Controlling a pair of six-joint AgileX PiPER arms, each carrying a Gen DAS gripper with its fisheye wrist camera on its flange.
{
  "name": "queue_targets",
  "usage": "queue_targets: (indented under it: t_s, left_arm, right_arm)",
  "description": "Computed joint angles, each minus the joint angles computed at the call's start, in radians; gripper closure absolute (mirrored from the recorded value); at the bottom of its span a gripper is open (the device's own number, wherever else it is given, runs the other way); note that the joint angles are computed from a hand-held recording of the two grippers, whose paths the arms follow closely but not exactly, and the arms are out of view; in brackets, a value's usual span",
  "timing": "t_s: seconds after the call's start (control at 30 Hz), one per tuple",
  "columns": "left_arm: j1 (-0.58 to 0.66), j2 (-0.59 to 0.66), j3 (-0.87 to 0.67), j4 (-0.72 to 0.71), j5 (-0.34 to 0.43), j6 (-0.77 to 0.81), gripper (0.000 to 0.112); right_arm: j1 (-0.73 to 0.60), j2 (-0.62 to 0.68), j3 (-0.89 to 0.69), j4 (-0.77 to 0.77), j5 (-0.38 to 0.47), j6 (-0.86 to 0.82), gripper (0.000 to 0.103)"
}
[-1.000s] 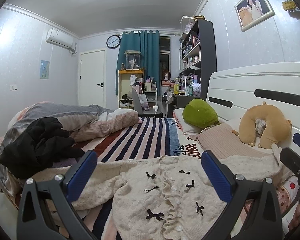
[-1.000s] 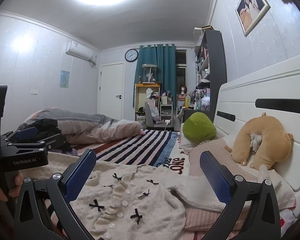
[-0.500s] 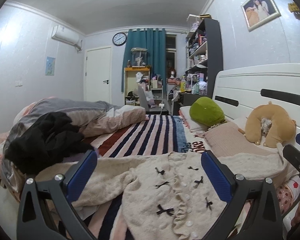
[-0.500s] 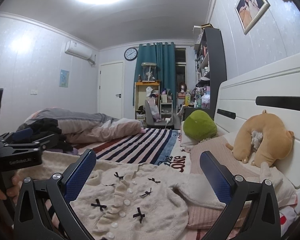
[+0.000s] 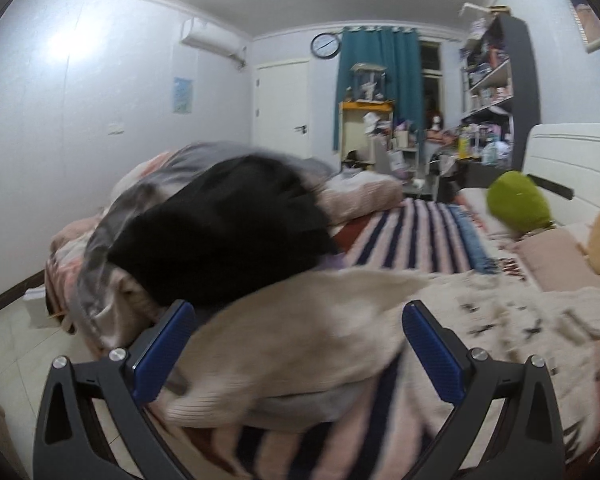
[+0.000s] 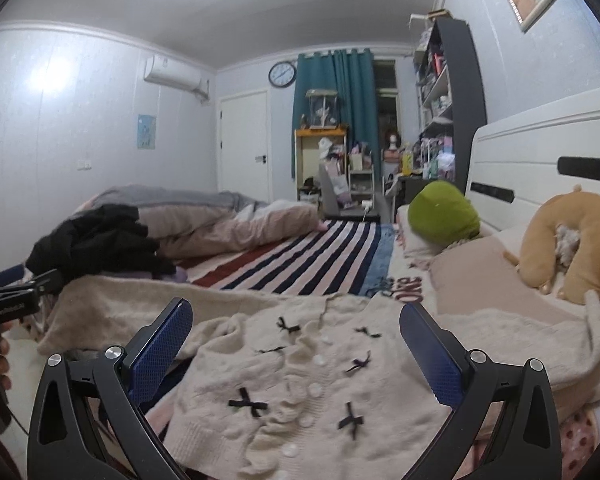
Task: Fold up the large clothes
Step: 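Grasp a cardigan sleeve with the left gripper and lift it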
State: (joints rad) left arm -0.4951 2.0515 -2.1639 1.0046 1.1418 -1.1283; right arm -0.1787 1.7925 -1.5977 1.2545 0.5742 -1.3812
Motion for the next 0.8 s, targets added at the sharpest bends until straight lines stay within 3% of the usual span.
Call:
queue_targets:
  t_s: [0.13,0.2,0.23,0.33,0.37,0.43,0.53,0.6,0.67,0.8]
  left_arm:
    - [0.111,-0.083,0.226,-0.037,-0.037,-0.077,0.010]
    - [0.173,-0.140,0.360,-0.076,-0.131,-0.105,0.010]
    - [0.202,-0.170,0.423,-0.100,-0.191,-0.115,0.010]
    - [0.318,-0.281,0.630,-0.269,-0.491,-0.086,0.010]
    - [0.358,-0.305,0.683,-0.359,-0.590,-0.044,0.010]
    - [0.413,-0.313,0.736,-0.507,-0.717,0.078,0.010]
    - [0.423,-0.281,0.718,-0.585,-0.731,0.163,0.011]
    - [0.450,-0.265,0.725,-0.719,-0.776,0.285,0.018]
    - [0.473,-0.243,0.722,-0.848,-0.804,0.391,0.033]
    - [0.475,-0.211,0.686,-0.820,-0.752,0.388,0.055]
  right_arm:
    - [0.053,0.003,-0.015,-0.117,-0.024,0.113,0.000]
    - [0.061,0.013,-0.039,-0.163,-0.013,0.158,0.000]
    - [0.065,0.013,-0.043,-0.177,-0.008,0.173,0.000]
    - [0.071,0.026,-0.066,-0.215,0.008,0.216,0.000]
    - [0.074,0.040,-0.080,-0.226,0.007,0.227,0.000]
    - [0.078,0.050,-0.096,-0.253,0.005,0.263,0.000]
    - [0.074,0.071,-0.123,-0.282,0.023,0.314,0.000]
    - [0.074,0.083,-0.138,-0.303,0.032,0.347,0.000]
    - [0.074,0.099,-0.157,-0.324,0.037,0.371,0.000]
    - [0.075,0.119,-0.177,-0.347,0.039,0.408,0.000]
